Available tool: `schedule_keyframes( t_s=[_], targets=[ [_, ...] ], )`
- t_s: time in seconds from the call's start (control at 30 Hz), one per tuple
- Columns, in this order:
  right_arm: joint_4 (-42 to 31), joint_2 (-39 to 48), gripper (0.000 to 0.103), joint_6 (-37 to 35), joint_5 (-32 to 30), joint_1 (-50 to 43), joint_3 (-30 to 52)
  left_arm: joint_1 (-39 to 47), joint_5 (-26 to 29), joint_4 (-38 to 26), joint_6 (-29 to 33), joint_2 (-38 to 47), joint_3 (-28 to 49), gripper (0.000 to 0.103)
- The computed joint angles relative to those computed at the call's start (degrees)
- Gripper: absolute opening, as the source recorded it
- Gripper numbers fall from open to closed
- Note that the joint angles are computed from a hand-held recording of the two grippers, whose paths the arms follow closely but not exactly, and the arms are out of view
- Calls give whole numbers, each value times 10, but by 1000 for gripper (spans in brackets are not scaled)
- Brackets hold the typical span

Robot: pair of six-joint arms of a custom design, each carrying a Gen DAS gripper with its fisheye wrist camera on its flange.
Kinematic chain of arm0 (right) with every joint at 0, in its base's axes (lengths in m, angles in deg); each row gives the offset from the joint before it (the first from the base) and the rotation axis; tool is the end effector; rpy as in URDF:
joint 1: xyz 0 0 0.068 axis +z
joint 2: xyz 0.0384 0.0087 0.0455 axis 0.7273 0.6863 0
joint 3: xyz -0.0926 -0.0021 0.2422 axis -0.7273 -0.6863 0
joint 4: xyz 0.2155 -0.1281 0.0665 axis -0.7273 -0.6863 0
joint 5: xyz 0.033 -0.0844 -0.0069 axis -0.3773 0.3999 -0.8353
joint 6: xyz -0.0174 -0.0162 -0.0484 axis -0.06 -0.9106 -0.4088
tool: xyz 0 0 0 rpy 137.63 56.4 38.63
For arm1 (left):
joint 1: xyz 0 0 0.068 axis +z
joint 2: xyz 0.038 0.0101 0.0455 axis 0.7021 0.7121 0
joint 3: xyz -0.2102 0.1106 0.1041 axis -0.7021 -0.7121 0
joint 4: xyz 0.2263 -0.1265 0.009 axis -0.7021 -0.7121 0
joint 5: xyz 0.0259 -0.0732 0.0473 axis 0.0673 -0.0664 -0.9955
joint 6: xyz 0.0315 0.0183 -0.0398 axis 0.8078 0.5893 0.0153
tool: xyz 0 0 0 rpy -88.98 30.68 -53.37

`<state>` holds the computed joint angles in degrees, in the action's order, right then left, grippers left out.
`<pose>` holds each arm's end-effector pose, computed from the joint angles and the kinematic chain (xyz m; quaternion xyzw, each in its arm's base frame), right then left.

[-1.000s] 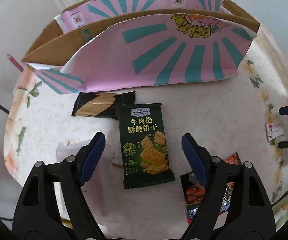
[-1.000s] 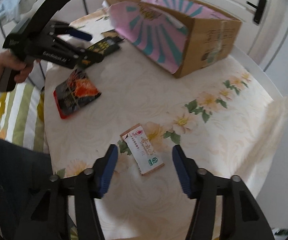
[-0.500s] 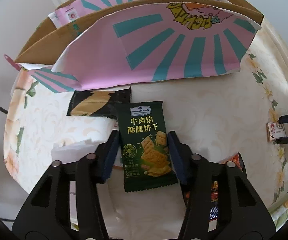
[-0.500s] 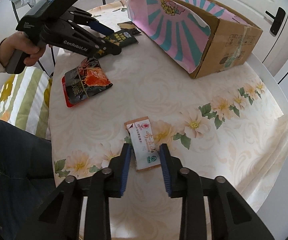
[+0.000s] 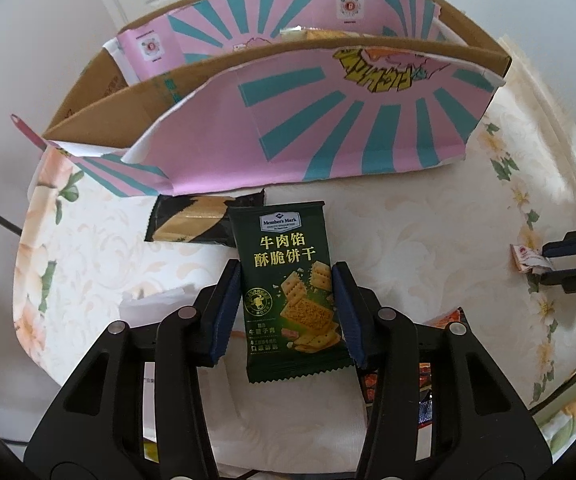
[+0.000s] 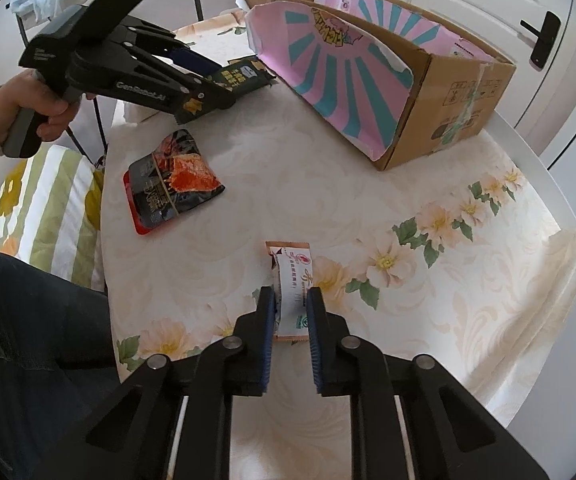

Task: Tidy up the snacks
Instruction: 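Grasp green cracker packet with left gripper while right grasps white sachet, then carry cracker packet and white sachet into the box and open both grippers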

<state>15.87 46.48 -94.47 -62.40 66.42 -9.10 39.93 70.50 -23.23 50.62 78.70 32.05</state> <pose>0.3490 0.1386 0.0613 -0.5545 0.8004 0.1370 0.1817 0.3021 -0.0184 0.0828 -0.0084 0.9716 0.0708 0.2257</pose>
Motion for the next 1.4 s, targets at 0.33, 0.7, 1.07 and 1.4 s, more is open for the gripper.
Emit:
schedule_keyframes(
  t_s=[0.33, 0.7, 1.07, 1.4],
  targets=[
    [-30, 27, 15, 48, -18, -8, 44, -4, 2, -2, -6, -19, -9, 42],
    [-56, 63, 23, 76, -25, -7, 95, 6, 8, -5, -4, -30, -14, 42],
    [-2, 52, 29, 101, -9, 8, 64, 7, 10, -12, -4, -36, -13, 42],
    [68, 3, 19, 92, 27, 30, -14, 9, 17, -32, -3, -80, -25, 42]
  ],
)
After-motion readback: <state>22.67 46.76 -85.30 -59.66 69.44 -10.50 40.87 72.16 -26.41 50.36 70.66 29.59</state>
